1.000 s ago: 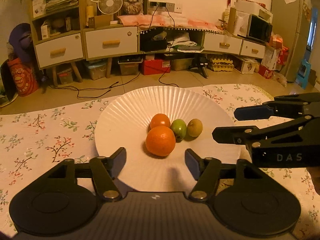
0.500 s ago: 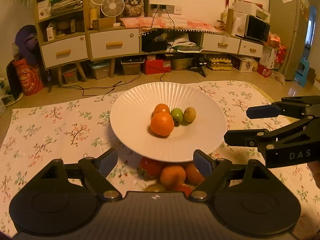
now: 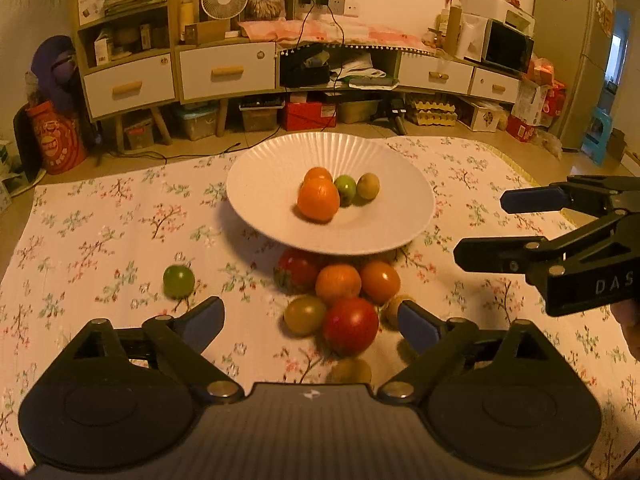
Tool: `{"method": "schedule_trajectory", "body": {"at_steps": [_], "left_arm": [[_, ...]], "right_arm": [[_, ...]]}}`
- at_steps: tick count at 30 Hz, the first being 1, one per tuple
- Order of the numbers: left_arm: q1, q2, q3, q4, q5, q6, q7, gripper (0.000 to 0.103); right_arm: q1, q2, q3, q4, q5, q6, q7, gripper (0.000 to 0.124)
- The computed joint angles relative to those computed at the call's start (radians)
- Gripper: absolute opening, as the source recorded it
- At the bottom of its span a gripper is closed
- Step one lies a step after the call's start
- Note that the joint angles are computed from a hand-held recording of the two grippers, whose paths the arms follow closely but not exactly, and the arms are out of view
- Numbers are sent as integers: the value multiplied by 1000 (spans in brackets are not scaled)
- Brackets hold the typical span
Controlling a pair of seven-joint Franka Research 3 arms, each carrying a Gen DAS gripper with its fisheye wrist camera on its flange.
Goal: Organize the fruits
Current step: 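Withdraw both tools from the plate toward the remaining fruits, then lower the left tool onto a yellow-brown fruit while the right tool approaches another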
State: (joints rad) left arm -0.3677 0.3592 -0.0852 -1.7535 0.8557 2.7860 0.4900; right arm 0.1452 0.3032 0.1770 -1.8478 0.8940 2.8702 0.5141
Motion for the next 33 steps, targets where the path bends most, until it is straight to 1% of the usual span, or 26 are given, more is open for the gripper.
{"method": "schedule_trajectory", "body": {"at_steps": [5,8,11,15,20,24,26,30,33], "left_arm": [[-7,-21,11,-38,31,-2,-47,100],[-2,-27,7,-52,45,-6,-63,101],[4,-38,7,-76,65,9,-89,101],[7,-52,9,-107,102,21,-130,101],[21,-61,1,-141,97,36,-164,101],[15,-71,11,-167,149,49,-230,101],[6,-77,25,-179,213,57,-302,101],[19,-74,20,-189,270,89,-371,101],[21,-63,21,-184,308,111,-406,101]], "right_arm": [[-1,-10,7,-32,16,23,-22,93],[-1,-18,8,-56,28,31,-29,94],[1,-27,5,-81,33,36,-29,95],[-3,-45,7,-113,64,39,-74,96],[3,-58,3,-138,88,41,-110,97],[9,-63,2,-151,113,48,-129,97],[10,-64,5,-157,135,54,-152,98],[22,-62,11,-173,143,93,-206,98],[26,-65,5,-184,125,82,-201,98]]}}
